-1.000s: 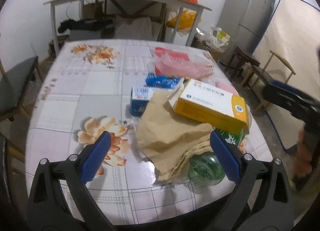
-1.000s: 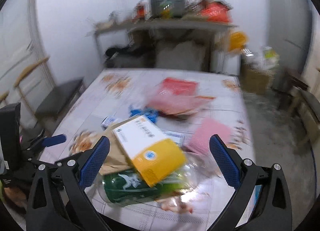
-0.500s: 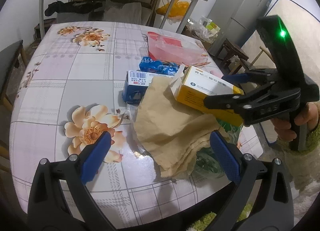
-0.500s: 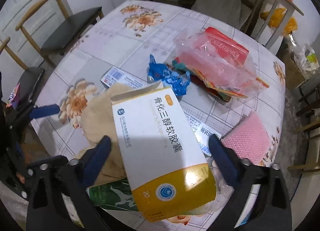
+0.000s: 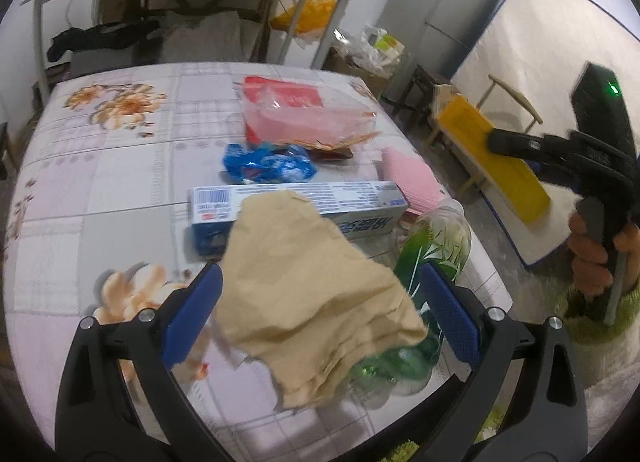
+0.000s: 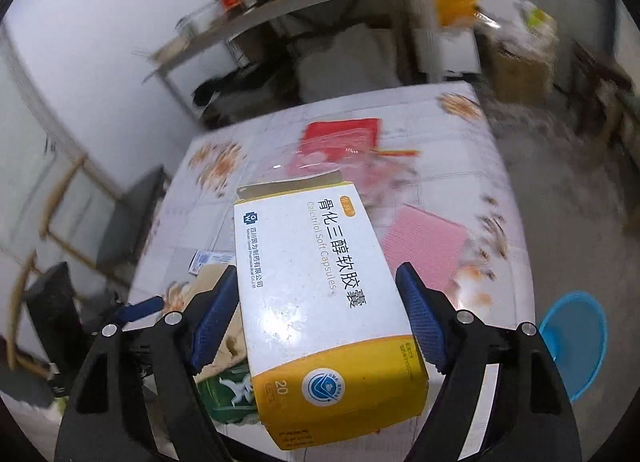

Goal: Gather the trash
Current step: 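Grasp the yellow-white medicine box with the right tool while the left tool grasps the brown napkin, then carry the box and napkin to the blue wastebasket and open both tools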

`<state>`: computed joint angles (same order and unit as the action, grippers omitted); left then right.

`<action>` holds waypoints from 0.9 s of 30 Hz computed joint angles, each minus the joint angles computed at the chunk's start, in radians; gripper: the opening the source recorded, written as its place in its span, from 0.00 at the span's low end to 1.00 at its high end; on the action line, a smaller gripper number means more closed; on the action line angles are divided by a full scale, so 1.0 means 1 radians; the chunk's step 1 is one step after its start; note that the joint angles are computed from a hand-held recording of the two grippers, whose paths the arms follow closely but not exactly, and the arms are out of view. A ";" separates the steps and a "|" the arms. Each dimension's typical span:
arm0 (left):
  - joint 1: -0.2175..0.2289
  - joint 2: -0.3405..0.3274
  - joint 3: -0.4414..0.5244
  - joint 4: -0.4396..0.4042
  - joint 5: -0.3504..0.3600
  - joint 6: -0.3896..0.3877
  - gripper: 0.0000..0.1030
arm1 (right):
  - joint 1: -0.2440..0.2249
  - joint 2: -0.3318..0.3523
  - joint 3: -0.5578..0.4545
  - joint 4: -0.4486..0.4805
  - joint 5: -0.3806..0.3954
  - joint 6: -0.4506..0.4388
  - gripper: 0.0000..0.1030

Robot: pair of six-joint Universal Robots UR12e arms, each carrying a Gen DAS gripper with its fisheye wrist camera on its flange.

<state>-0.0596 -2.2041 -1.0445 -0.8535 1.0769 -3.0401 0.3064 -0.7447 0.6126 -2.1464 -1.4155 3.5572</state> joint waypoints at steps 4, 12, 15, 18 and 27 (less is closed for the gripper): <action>-0.024 -0.036 0.073 -0.108 0.081 0.058 0.93 | -0.011 -0.058 0.125 -0.073 0.012 0.065 0.75; -0.034 -0.070 0.129 -0.214 0.159 0.051 0.74 | -0.020 -0.091 0.219 -0.154 0.038 0.126 0.75; -0.033 -0.076 0.139 -0.235 0.173 0.026 0.57 | -0.023 -0.103 0.246 -0.182 0.044 0.132 0.75; -0.034 -0.072 0.129 -0.221 0.196 0.025 0.43 | -0.023 -0.114 0.269 -0.206 0.039 0.137 0.75; -0.038 -0.054 0.103 -0.178 0.247 0.041 0.06 | -0.033 -0.149 0.346 -0.276 0.059 0.170 0.75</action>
